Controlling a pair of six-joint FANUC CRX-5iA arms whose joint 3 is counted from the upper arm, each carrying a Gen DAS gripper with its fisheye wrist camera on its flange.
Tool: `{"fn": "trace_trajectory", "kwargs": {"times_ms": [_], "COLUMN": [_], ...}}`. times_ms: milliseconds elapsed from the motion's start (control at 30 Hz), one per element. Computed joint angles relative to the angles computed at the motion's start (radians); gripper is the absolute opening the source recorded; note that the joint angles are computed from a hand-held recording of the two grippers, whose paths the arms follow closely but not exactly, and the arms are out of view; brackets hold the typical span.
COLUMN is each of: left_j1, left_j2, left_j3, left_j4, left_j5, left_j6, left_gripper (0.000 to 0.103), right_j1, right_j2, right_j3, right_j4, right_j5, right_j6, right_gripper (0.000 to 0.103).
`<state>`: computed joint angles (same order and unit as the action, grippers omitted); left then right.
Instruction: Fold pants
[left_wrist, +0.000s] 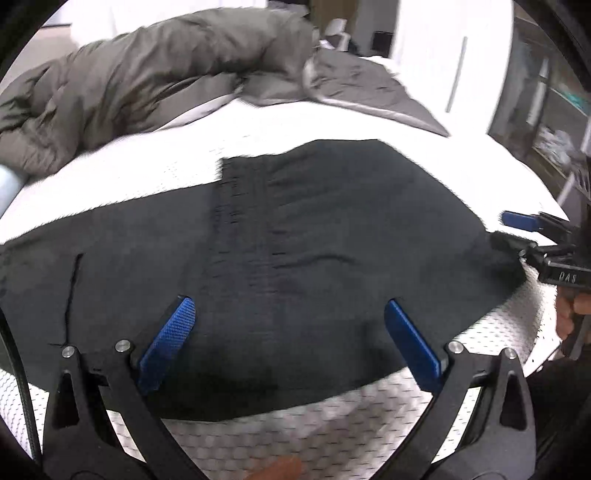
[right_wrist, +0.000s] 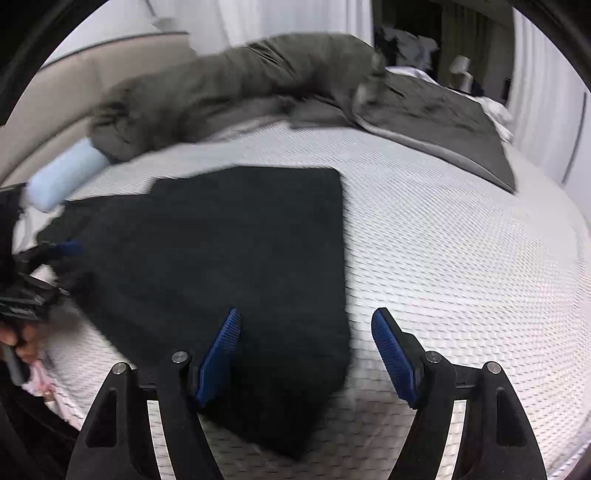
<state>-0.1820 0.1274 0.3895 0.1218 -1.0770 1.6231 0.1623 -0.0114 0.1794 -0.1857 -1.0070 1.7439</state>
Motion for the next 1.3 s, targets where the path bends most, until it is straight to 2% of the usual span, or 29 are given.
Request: {"fn": "trace_trajectory", "kwargs": {"times_ms": [100,133,200,267,333,400,467,533,667,700,767,833,900,967,1067,1200,1267,1300], "left_j1": [-0.024,-0.04,-0.074,-0.089,-0.087,-0.078,-0.076,-0.079,-0.085,-0.084,-0.082,-0.082,-0.077,-0.076,-0.075,-0.07,-0.068,-0.066], "left_j2": [0.006,0.017,0.039,0.05,0.045,0.04,0.041,0.043,0.054,0.055,0.055,0.053,0.05,0.052,0.056,0.055,0.058,0.057], "left_j3": [-0.016,-0.002,0.039,0.058,0.046,0.032,0.028,0.035,0.059,0.06,0.055,0.051,0.044,0.045,0.051,0.047,0.055,0.055], "left_j4": [0.051,0.036,-0.032,-0.063,-0.06,-0.043,-0.045,-0.056,-0.07,-0.068,-0.066,-0.066,-0.058,-0.057,-0.059,-0.052,-0.049,-0.045], "left_j5": [0.027,0.017,-0.015,-0.041,-0.039,-0.03,-0.028,-0.035,-0.055,-0.055,-0.05,-0.045,-0.041,-0.044,-0.049,-0.049,-0.054,-0.053], "left_j6": [-0.072,-0.089,-0.095,-0.114,-0.125,-0.135,-0.132,-0.125,-0.102,-0.102,-0.108,-0.111,-0.12,-0.124,-0.124,-0.132,-0.123,-0.122], "left_gripper": [0.102,0.102,0.102,0.102,0.102,0.102,0.102,0.102,0.102,0.102,0.102,0.102,0.102,0.102,0.102,0.102,0.102,0.102], "right_j1": [0.028,0.049,0.073,0.092,0.088,0.051,-0.013,-0.119,-0.268,-0.293,-0.291,-0.264,-0.267,-0.311,-0.348,-0.305,-0.32,-0.341], "right_j2": [-0.046,-0.053,-0.045,-0.046,-0.062,-0.067,-0.053,-0.03,0.0,0.014,0.037,0.053,0.046,0.051,0.031,0.055,0.049,0.038], "right_j3": [-0.034,-0.05,-0.062,-0.092,-0.118,-0.114,-0.093,-0.033,0.05,0.066,0.08,0.087,0.077,0.093,0.088,0.094,0.1,0.102], "right_j4": [-0.048,-0.029,-0.005,0.053,0.09,0.071,0.024,-0.126,-0.403,-0.456,-0.466,-0.438,-0.442,-0.509,-0.544,-0.429,-0.459,-0.497], "right_j5": [-0.009,-0.013,-0.038,-0.037,-0.022,-0.04,-0.08,-0.144,-0.242,-0.27,-0.287,-0.279,-0.279,-0.328,-0.343,-0.358,-0.349,-0.338], "right_j6": [0.056,0.052,0.05,0.041,0.035,0.025,0.009,0.025,0.094,0.101,0.075,0.028,0.004,0.027,0.079,0.022,0.035,0.058], "right_gripper": [0.075,0.074,0.066,0.064,0.063,0.063,0.063,0.063,0.064,0.064,0.062,0.048,0.008,0.003,0.002,0.001,0.002,0.007]}}
